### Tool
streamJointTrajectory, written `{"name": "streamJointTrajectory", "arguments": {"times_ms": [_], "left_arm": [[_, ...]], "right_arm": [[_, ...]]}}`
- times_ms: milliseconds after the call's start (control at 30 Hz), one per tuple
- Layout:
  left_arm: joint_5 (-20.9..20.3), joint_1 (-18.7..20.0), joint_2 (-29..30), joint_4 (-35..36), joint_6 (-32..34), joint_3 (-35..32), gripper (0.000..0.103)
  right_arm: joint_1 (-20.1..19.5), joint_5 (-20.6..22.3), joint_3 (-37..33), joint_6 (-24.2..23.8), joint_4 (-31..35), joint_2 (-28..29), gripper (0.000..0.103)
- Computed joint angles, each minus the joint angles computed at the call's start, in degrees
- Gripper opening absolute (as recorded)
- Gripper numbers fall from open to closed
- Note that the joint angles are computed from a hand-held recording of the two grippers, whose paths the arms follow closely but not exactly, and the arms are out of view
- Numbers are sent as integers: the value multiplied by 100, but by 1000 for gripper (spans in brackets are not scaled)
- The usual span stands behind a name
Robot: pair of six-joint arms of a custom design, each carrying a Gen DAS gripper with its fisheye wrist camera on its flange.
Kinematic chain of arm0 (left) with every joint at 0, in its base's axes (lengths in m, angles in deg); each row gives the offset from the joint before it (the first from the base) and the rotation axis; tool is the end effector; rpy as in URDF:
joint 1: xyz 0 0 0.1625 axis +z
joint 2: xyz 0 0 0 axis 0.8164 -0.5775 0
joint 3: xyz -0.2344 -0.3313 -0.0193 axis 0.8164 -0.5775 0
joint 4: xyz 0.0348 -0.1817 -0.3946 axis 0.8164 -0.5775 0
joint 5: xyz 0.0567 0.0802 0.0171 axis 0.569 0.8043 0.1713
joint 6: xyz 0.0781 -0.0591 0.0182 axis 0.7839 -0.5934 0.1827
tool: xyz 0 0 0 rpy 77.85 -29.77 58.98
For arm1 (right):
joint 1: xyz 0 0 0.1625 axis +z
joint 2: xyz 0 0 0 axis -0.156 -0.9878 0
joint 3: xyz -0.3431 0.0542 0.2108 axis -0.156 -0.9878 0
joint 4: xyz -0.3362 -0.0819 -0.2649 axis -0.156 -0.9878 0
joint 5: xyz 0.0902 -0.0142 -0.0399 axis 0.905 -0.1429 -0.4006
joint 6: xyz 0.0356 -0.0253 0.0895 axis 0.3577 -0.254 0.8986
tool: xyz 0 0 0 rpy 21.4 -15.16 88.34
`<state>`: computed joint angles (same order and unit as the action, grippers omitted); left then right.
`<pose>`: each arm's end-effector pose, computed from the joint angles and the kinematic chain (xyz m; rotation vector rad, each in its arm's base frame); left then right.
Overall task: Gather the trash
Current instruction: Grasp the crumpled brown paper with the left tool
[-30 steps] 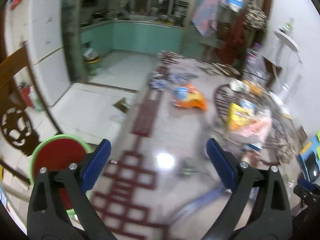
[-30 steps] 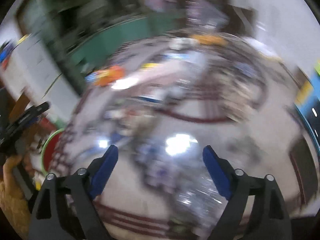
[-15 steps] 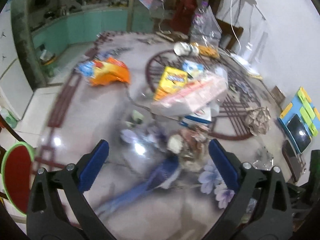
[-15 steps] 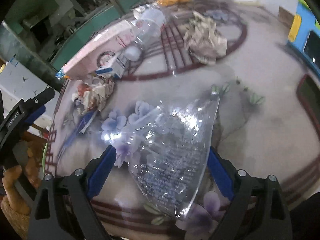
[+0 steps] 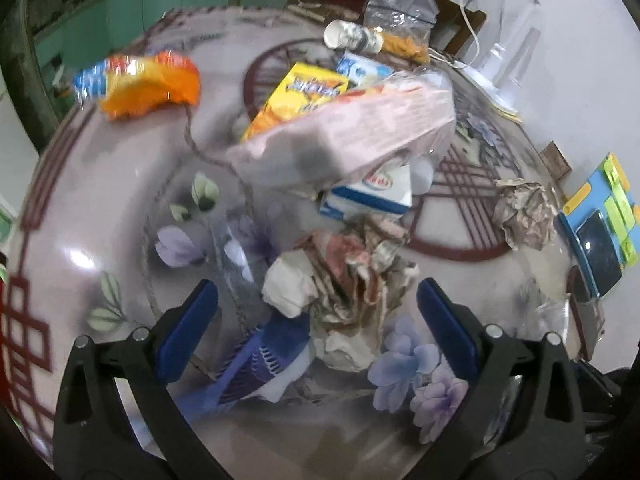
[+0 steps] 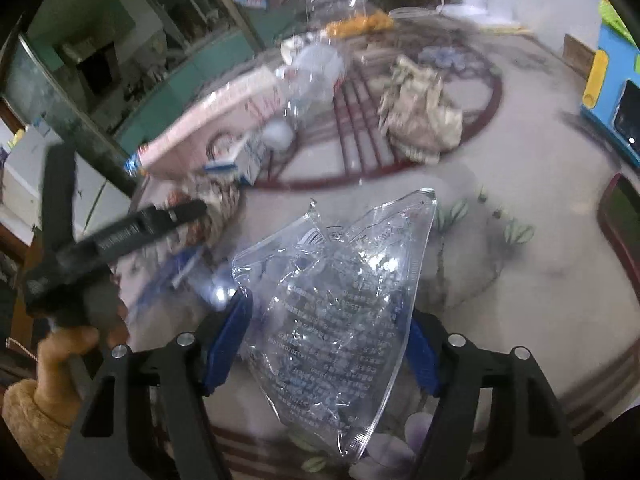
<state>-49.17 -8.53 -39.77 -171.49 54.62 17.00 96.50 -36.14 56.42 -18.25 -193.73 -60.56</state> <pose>-0.3531 -0.6330 0.0148 0.6393 2.6086 -0.4454 0.0715 -0.4628 0.3258 -0.1396 -2.5230 0.9116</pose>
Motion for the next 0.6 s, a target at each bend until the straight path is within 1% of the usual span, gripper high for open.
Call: {"name": "streamJointTrajectory", "arguments": {"times_ms": [100,167,200,233,300,333,367,433,533,600], "left_arm": [[-104,60,-25,-89,-123,34,98],[-127,63,-7,-151,-88,45,97],[-139,61,1,-129,-33,46,93],[-158,63,14,-72,-1,25,83],[-231,66,13,-34,87,25,76],[-262,65,1,-42,112,29,70],[-294,63,-5,-45,116,24,67],[-278,48,-40,-100,121,49,50],[-288,42,-139,-171,82,134,39],[-349,51,-217,-208,52,198,35]], "right_arm": [[38,-80,34,-62,-177,-10,69],[59,-116,34,-74,-212,-3,69],[69,-139,36,-87,-229,0,69],[83,-168,31,-103,-251,12,69],[105,-230,5,-117,-288,45,69],[106,-249,-10,-124,-317,62,69],[102,-256,-1,-133,-345,58,69],[112,-292,14,-163,-411,53,69],[143,-365,34,-241,-515,63,69],[164,-411,36,-290,-579,76,69]]}}
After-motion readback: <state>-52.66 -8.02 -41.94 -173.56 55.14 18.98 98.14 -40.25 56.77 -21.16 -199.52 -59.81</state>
